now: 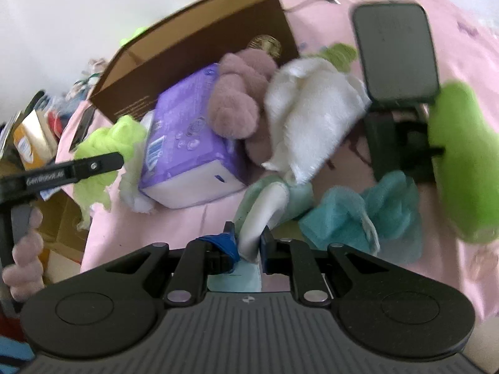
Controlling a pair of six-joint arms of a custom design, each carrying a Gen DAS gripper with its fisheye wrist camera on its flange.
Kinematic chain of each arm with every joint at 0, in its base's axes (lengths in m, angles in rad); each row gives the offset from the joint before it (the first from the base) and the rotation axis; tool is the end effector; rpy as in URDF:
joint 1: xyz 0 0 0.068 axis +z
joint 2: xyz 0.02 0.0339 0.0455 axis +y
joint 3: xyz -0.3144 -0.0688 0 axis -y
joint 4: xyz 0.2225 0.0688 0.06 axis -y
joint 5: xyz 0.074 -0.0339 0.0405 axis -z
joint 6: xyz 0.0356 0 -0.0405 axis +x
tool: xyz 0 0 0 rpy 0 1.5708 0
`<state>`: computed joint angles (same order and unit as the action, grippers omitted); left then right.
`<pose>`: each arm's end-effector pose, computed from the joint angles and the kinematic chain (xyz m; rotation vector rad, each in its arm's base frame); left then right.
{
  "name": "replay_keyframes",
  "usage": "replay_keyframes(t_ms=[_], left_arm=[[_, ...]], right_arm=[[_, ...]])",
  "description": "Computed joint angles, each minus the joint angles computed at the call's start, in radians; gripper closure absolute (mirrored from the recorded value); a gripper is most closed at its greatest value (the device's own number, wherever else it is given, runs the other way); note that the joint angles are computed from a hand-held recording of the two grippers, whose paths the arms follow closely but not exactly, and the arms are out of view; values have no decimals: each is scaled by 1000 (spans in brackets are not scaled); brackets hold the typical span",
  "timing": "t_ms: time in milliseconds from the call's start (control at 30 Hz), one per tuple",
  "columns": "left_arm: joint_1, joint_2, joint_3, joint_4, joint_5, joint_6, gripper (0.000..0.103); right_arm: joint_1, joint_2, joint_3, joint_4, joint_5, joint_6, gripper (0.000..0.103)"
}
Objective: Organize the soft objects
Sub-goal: 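Grasp the teal zippered pouch with the right gripper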
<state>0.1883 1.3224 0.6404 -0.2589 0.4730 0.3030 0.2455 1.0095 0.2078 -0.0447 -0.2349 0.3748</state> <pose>0.2147 0.0244 0.2392 0.3255 2.3839 -0.3707 0.1168 0.0378 0.1802 0.0492 2.4651 0.5616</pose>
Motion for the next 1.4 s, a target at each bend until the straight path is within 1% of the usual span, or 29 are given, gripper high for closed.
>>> replay_keyframes(t_ms=[100,167,233,333,467,567,667,767,833,900,967,1033,1167,1200,1233,1267,1300,1367,1400], left_arm=[[7,-5,-2,-1,6,3,60],[13,-7,-1,-4,9,5,60],[19,-6,1,-5,15,6,60],[30,-2,6,-21,33,10,60],[35,-9,2,-37,39,26,60],[57,-15,5,-63,53,45,60],[91,-28,22,-99,69,61,60],[129,-45,46,-136,107,76,60],[145,-56,59,-151,125,77,60],[148,-63,68,-156,136,66,60],[142,-62,75,-158,142,50,60],[126,-59,64,-134,124,35,60],[106,-20,36,-103,77,33,60],[112,-16,26,-98,74,39,60],[122,-10,16,-93,71,48,60],[131,-5,10,-92,67,53,60],[143,0,7,-95,68,57,60],[166,5,9,-106,74,62,61],[173,4,11,-108,74,65,61]], right_arm=[[71,-41,3,21,-26,-61,103],[124,-40,8,39,-19,-75,103],[140,-33,5,55,-23,-82,103],[118,-30,1,67,-31,-82,103],[32,-41,0,74,-99,-80,103],[31,-28,-13,138,-125,-52,103],[45,-30,-1,154,-132,-46,103],[40,-23,11,166,-158,-44,103],[14,-3,13,195,-203,-41,103],[0,23,16,226,-222,-36,103],[13,58,20,254,-200,-37,103],[39,100,23,270,-162,-57,103],[-3,158,21,245,-255,-119,103],[-12,170,28,225,-270,-140,99],[-14,191,41,201,-278,-168,98],[-10,216,54,177,-276,-197,98],[11,235,60,168,-242,-218,98],[75,263,50,202,-120,-246,97],[79,285,47,220,-105,-255,94]])
